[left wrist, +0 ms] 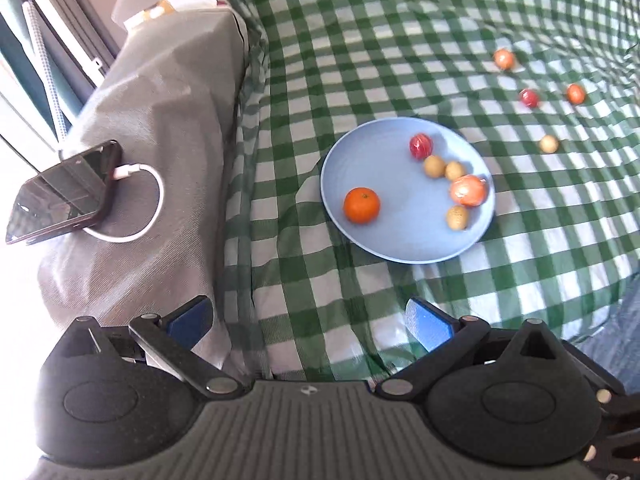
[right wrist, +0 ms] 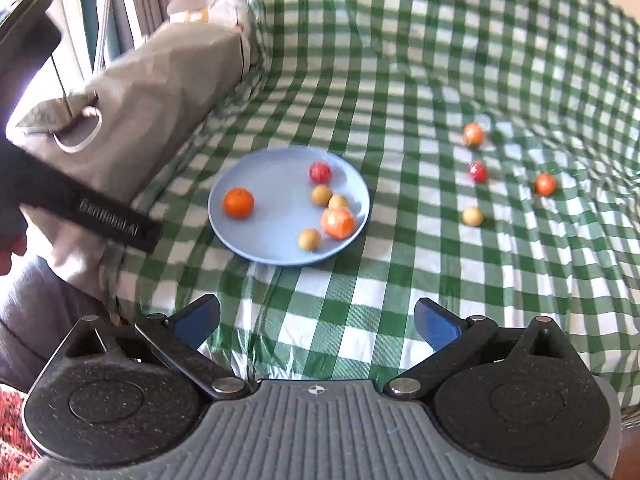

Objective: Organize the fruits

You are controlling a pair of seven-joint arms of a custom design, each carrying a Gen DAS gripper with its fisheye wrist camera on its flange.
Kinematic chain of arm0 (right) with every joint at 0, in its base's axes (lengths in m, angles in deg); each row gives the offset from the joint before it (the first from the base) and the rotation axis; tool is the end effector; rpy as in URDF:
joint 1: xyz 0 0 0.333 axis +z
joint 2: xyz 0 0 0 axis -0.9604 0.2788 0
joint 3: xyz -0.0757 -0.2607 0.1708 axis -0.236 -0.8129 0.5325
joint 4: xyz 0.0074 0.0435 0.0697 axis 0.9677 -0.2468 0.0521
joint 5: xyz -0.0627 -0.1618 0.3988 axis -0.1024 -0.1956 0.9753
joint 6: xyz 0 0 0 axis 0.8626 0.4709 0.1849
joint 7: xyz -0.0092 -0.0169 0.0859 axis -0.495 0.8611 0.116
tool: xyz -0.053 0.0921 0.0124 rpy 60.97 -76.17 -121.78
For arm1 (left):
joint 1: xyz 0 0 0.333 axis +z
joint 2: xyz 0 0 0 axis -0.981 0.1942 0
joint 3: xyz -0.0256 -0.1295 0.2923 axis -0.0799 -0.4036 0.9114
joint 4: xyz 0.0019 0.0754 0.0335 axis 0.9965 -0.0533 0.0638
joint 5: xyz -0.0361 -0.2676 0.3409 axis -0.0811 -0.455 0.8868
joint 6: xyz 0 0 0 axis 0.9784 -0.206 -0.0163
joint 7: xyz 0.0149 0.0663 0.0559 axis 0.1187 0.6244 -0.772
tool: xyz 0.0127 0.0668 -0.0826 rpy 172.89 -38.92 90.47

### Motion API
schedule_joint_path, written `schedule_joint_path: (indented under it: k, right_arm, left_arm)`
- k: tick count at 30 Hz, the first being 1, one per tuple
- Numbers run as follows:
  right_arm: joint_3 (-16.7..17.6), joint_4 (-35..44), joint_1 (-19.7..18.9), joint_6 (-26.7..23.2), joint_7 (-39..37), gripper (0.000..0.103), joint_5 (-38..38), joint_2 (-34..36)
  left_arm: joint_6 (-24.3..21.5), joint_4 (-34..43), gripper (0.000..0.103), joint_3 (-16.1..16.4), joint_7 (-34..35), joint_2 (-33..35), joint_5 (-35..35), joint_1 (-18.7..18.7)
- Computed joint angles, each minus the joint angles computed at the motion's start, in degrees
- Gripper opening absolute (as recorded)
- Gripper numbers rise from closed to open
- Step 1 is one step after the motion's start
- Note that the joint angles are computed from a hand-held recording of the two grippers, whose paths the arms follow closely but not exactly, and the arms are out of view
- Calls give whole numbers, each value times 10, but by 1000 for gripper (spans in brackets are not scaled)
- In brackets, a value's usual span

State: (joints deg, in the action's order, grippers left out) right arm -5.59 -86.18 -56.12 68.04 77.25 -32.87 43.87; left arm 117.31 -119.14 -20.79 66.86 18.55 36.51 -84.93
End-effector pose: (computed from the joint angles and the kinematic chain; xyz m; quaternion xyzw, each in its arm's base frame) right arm 0.5371 0.1415 0.5138 -0.7748 0.5278 -0.1918 0.2903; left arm 0.5722 -0.1767 0.5202 -0.6917 0.6726 -0.0811 0.2503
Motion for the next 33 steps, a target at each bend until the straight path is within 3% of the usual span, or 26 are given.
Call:
schedule_joint_path:
  k: [11, 33]
  right_arm:
    - [-21, -72, 37, 82, -28, 102, -10, -78]
    - [-45, -99, 62, 108, 11, 102, -52, -105]
  left_arm:
    - [2, -47, 103, -29, -49, -76, 27, 3]
    - [9, -50, 103, -45, -58, -91, 49, 15]
